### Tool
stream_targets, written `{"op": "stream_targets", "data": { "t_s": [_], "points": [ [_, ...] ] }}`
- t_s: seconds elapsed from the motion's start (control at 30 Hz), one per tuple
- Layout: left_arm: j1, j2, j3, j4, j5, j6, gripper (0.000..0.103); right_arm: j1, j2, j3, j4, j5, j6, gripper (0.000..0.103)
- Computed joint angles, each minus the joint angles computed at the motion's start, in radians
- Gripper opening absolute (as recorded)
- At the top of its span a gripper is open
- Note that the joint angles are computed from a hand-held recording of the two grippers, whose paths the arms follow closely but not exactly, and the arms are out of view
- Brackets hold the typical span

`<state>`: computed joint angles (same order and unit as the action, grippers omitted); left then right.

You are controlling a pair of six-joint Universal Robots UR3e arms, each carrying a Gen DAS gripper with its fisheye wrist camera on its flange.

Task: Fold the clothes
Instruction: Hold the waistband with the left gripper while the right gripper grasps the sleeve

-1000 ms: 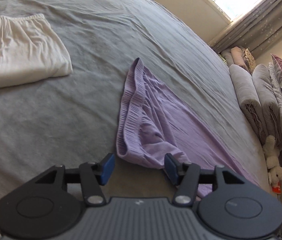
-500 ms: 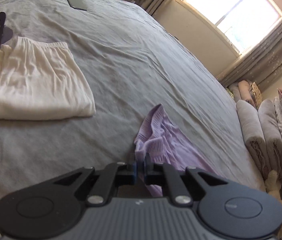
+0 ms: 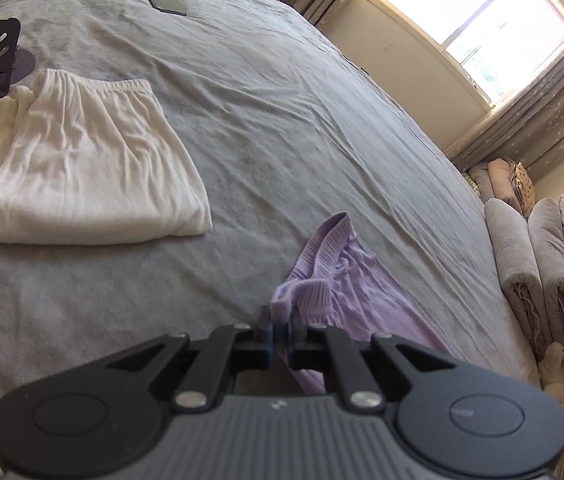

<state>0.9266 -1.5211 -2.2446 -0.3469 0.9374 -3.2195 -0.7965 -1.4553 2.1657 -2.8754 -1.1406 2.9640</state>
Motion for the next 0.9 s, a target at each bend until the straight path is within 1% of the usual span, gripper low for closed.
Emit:
{"op": "stream_targets", "data": {
  "t_s": [0.03,0.07,0.13,0.2,0.23,0.27,0.3,0.37,0.43,0.5,0.63,0.7,0.77,0.83,0.9],
  "points": [
    [0.0,0.0,-0.001,0.001,0.0,0.001,0.006,-0.002,0.003,-0.001,-0.008,-0.002,0.018,0.011],
    [0.001,0.001,-0.002,0.002,0.0,0.003,0.006,-0.002,0.008,-0.004,-0.019,-0.011,0.038,0.023],
    [-0.001,0.0,-0.004,0.005,0.004,0.005,0.006,0.004,0.013,-0.002,-0.027,-0.019,0.035,0.034],
    [-0.015,-0.008,0.0,0.013,0.012,0.007,0.006,0.017,0.018,0.0,-0.035,-0.033,0.016,0.035],
    [-0.022,-0.012,0.003,0.017,0.017,0.008,0.006,0.038,0.024,-0.002,-0.046,-0.061,0.007,0.029],
    [-0.025,-0.016,0.005,0.02,0.016,0.008,0.006,0.056,0.033,-0.006,-0.059,-0.084,0.0,0.013],
    [-0.026,-0.016,0.004,0.024,0.016,0.005,0.006,0.057,0.036,-0.005,-0.067,-0.081,-0.006,0.002],
    [-0.014,-0.012,-0.001,0.036,0.003,0.002,0.006,0.045,0.023,0.012,-0.09,-0.043,-0.013,0.003],
    [0.015,-0.004,-0.014,0.05,-0.041,-0.004,0.006,0.031,-0.01,0.043,-0.153,0.002,-0.013,0.003],
    [0.044,0.004,-0.027,0.065,-0.088,-0.006,0.006,0.005,-0.057,0.06,-0.219,0.067,0.01,0.003],
    [0.07,0.017,-0.032,0.066,-0.126,-0.011,0.006,-0.07,-0.194,0.065,-0.288,0.221,0.062,0.003],
    [0.084,0.024,-0.031,0.043,-0.142,-0.007,0.006,-0.138,-0.307,0.097,-0.261,0.317,0.052,0.003],
    [0.101,0.039,-0.027,-0.009,-0.157,0.017,0.006,-0.215,-0.436,0.146,-0.165,0.397,-0.012,0.003],
    [0.108,0.055,-0.017,-0.07,-0.148,0.055,0.006,-0.294,-0.56,0.204,0.011,0.456,-0.151,0.003],
    [0.111,0.072,-0.006,-0.139,-0.124,0.093,0.006,-0.343,-0.625,0.25,0.181,0.45,-0.307,0.003]
  ]
}}
